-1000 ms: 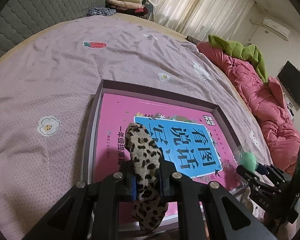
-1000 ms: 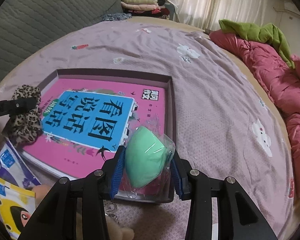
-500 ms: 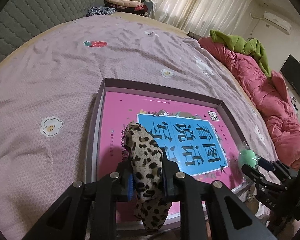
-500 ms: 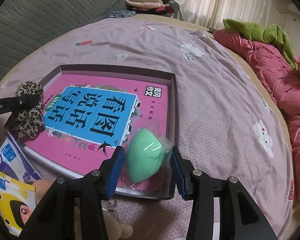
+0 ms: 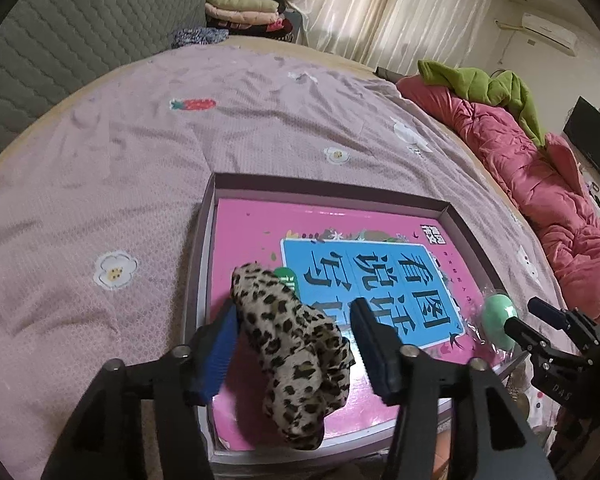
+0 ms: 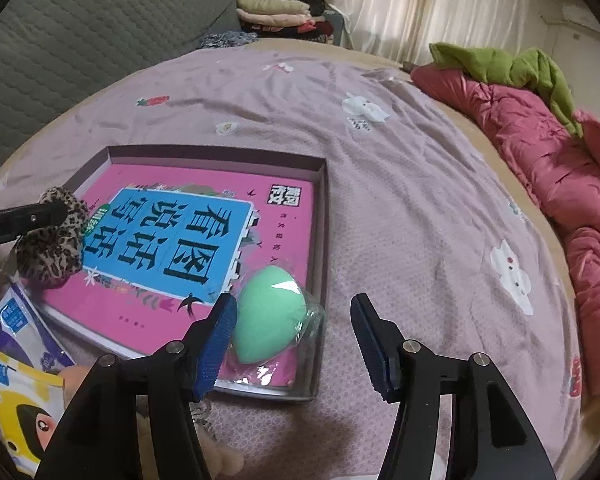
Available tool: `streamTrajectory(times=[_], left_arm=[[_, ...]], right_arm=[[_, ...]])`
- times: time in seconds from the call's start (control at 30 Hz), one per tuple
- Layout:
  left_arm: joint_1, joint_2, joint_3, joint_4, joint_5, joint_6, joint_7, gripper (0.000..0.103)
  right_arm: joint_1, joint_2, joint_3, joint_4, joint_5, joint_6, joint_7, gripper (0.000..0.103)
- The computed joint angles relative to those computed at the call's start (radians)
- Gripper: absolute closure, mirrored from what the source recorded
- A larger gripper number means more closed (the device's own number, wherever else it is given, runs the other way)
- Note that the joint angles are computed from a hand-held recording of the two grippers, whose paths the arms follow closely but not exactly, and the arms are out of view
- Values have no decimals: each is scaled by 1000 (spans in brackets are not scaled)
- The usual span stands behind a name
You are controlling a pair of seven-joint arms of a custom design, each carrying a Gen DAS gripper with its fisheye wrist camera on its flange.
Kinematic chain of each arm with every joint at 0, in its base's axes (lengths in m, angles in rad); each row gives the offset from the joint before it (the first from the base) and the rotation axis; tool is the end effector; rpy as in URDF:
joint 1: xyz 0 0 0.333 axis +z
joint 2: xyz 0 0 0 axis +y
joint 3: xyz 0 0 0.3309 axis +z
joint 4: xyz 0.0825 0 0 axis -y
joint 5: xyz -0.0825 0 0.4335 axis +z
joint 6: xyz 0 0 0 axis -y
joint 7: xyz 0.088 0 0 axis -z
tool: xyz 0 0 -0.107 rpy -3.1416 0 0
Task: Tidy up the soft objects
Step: 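Lower both items into the pink box and open both tools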
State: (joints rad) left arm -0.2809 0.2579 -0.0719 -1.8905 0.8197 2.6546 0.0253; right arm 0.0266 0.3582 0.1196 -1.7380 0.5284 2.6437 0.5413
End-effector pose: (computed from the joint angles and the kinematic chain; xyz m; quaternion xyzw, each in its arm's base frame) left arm 0.6476 -0.2568 0.4069 -0.8201 0.4532 -0.2718 0.2196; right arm 0.7338 0.0854 0.4204 -0.8679 0.3735 -0.1760 0.2762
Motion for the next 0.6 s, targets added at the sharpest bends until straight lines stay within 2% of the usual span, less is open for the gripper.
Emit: streamTrajectory(times=[0.2, 0.6], left_arm=[[-9, -20, 2, -2, 49, -49, -29, 42], [25, -82, -22, -50, 133, -83, -154, 41]], right_arm=[[-5, -1, 5, -1, 9, 7, -11, 42], [-18, -5, 21, 1, 70, 3, -58, 42]])
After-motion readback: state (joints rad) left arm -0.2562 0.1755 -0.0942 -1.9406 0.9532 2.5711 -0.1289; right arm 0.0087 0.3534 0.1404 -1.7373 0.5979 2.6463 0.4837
